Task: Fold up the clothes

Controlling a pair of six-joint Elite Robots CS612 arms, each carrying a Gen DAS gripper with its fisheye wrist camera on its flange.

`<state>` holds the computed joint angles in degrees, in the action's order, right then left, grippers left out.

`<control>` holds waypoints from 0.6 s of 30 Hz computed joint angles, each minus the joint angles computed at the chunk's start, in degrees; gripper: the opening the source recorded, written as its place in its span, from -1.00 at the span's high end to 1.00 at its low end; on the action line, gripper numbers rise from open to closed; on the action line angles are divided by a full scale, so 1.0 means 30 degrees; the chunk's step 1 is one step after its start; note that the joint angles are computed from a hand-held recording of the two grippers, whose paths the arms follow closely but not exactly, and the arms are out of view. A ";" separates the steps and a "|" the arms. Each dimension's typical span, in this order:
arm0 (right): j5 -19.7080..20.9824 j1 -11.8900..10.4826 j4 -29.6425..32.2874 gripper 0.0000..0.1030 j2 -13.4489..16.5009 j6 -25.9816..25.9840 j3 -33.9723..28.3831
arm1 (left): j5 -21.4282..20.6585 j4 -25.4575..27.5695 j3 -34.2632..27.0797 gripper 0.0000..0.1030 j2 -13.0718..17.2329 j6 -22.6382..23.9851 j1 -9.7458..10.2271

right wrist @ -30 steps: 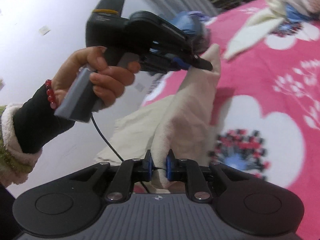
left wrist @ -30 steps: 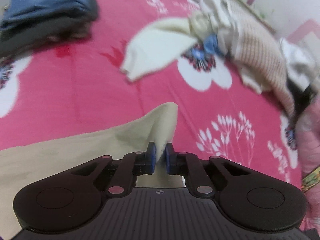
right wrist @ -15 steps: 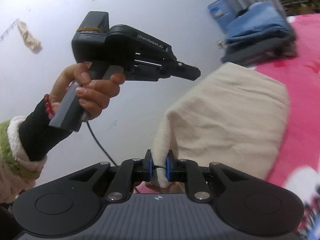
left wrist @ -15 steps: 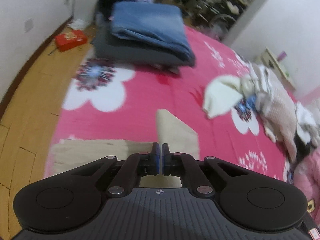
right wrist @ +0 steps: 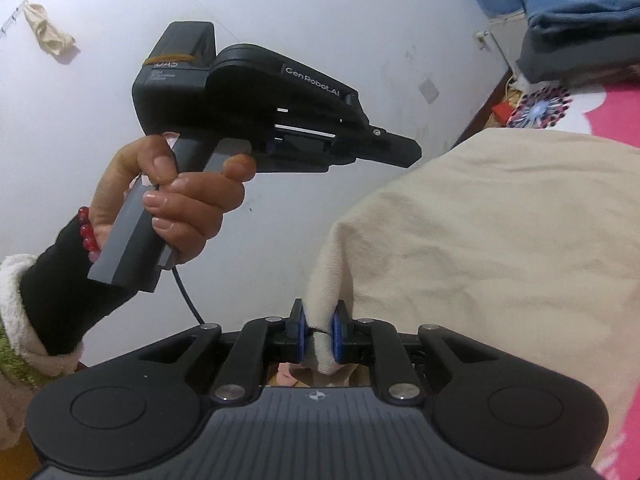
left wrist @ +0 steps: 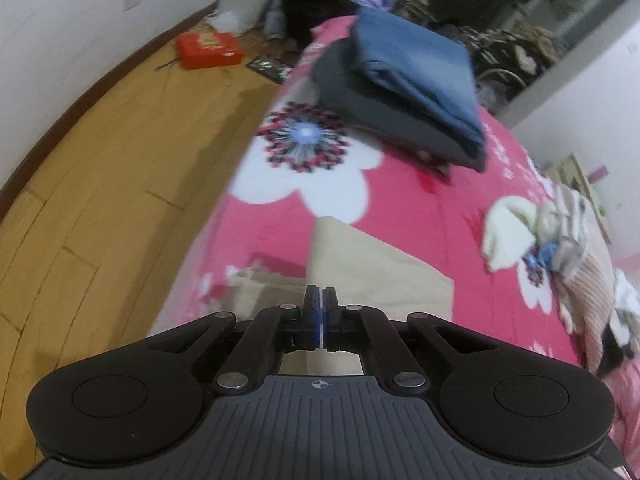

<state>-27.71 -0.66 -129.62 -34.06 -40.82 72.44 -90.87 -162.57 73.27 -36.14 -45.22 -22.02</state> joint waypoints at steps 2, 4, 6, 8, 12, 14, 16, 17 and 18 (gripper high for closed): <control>-0.0500 0.0187 -0.0256 0.70 -0.0006 -0.0045 0.0071 | 0.0074 0.0188 0.0198 1.00 -0.0060 -0.0138 0.0133; -0.1128 0.0428 -0.0717 0.70 0.0075 0.0042 0.0009 | 0.0347 0.0281 0.0532 1.00 -0.0171 -0.0121 0.0218; -0.1906 0.0708 -0.1604 0.70 0.0165 0.0238 0.0081 | 0.0494 0.0427 0.0798 0.99 -0.0215 -0.0262 0.0309; -0.2746 0.1000 -0.2443 0.69 0.0182 0.0718 0.0316 | 0.0314 0.0574 0.0989 0.99 -0.0182 -0.0314 0.0385; -0.3320 0.1340 -0.2670 0.14 0.0267 0.0283 0.0585 | -0.0274 0.0421 0.1511 0.71 -0.0238 -0.0188 0.0485; -0.2608 0.1311 -0.2610 -0.09 -0.0043 -0.1007 0.1133 | -0.0488 0.0186 0.1818 0.54 -0.0351 0.0246 0.0436; -0.1934 0.1182 -0.2395 -0.20 -0.0429 -0.2661 0.1757 | -0.0527 0.0033 0.2086 0.40 -0.0478 0.0920 0.0321; -0.1784 0.1081 -0.1905 -0.19 -0.0641 -0.3571 0.1985 | -0.0394 0.0390 0.2123 0.39 -0.0506 0.1212 0.0244; -0.1656 0.0959 -0.1320 -0.17 -0.0836 -0.4356 0.2166 | -0.0259 0.0756 0.2144 0.39 -0.0527 0.1497 0.0168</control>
<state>-32.68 2.22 -133.58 -36.57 -53.88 78.94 -91.64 -160.30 79.70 -37.72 -40.73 -21.51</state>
